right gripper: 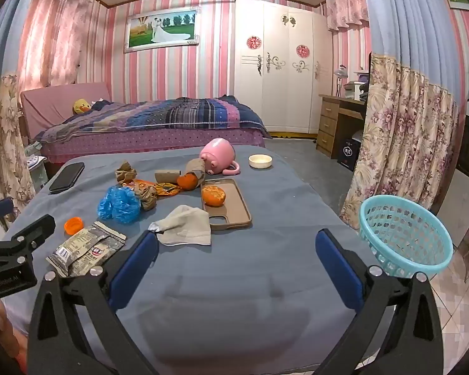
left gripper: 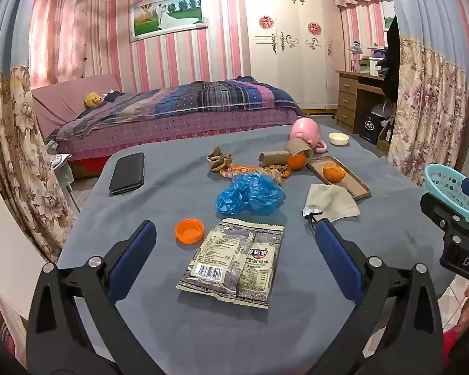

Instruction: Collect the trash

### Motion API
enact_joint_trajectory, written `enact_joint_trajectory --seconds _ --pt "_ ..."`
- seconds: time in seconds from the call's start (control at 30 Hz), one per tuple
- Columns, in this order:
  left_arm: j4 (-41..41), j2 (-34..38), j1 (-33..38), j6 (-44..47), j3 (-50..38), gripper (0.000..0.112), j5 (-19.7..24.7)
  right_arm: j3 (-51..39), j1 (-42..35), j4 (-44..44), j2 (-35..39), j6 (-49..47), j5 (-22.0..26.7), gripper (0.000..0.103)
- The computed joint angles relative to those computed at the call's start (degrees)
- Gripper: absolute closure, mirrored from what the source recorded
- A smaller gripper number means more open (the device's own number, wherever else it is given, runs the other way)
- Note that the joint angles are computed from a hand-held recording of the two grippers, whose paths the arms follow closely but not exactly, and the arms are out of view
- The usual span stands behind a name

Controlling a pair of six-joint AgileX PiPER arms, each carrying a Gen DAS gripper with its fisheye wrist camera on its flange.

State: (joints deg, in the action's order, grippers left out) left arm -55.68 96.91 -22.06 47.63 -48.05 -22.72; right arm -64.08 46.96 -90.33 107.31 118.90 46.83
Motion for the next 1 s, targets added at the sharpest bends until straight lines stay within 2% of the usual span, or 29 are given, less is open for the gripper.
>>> enact_joint_trajectory --seconds 1.0 --pt "2.7 -0.6 1.5 -2.2 0.3 0.014 0.7 0.0 -0.1 0.2 0.0 -0.7 0.3 0.004"
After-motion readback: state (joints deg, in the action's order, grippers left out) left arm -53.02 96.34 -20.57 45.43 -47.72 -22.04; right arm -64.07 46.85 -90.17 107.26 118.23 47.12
